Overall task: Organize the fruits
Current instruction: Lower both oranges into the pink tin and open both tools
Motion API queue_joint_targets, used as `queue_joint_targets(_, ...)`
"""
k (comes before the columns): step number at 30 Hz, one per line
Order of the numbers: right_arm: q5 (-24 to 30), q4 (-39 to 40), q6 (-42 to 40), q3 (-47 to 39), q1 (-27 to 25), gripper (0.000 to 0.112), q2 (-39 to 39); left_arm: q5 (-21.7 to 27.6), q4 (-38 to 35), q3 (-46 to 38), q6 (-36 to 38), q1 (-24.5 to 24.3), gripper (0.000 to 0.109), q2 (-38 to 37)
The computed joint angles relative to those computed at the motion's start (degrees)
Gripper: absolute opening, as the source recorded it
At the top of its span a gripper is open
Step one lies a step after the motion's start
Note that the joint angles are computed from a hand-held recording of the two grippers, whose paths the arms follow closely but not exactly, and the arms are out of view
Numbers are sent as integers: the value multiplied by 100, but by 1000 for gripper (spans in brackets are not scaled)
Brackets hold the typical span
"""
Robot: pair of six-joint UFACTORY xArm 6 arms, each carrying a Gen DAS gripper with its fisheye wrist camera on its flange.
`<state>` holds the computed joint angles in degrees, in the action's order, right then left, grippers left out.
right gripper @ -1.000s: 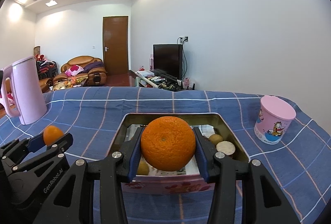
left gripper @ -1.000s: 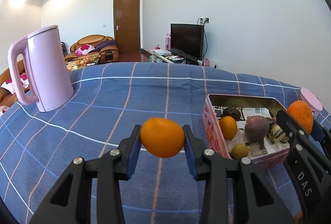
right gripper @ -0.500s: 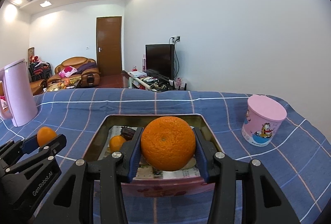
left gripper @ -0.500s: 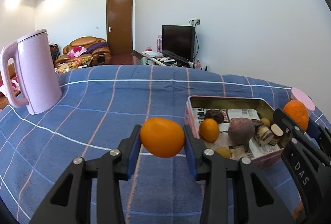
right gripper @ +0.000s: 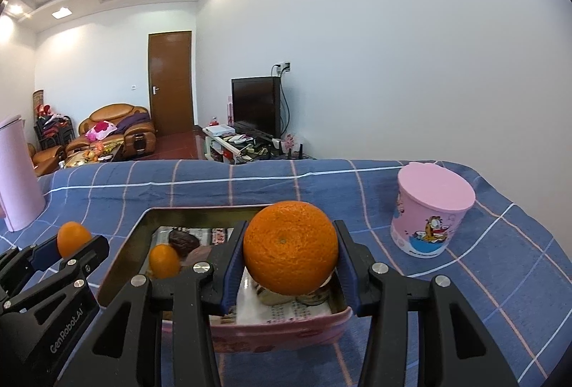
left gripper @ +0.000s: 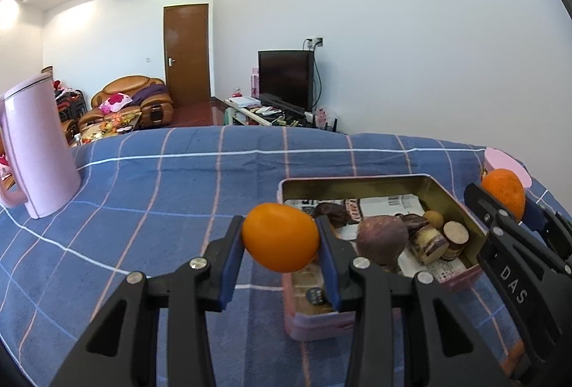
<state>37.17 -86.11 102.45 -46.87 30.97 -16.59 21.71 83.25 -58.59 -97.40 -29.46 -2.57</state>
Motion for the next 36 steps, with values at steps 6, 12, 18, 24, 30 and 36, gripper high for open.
queue_joint_targets(6,-14,-4,12,-2,-139,48,1,-162,-50,-292,127,-28,41,273)
queue_joint_targets(12,162,-5,-38,-85,-189,48,84,-413,-451,-647,469,-19,41,623)
queue_joint_targets(18,269,66,-137,-258,-277,48,284,-713,-1223,-929,1141,62,41,956)
queue_joint_targets(24,87,95,-250,-491,-432,48,520,-787,-1858,-1067,1695,125,41,1153)
queue_joint_targets(30,-294,373,-670,-874,-601,48,905,-770,-2431,-1137,2225,135,41,1271)
queue_joint_targets(36,-698,846,-1309,-1185,-744,49,1256,-685,-2914,-1269,2695,117,41,1409)
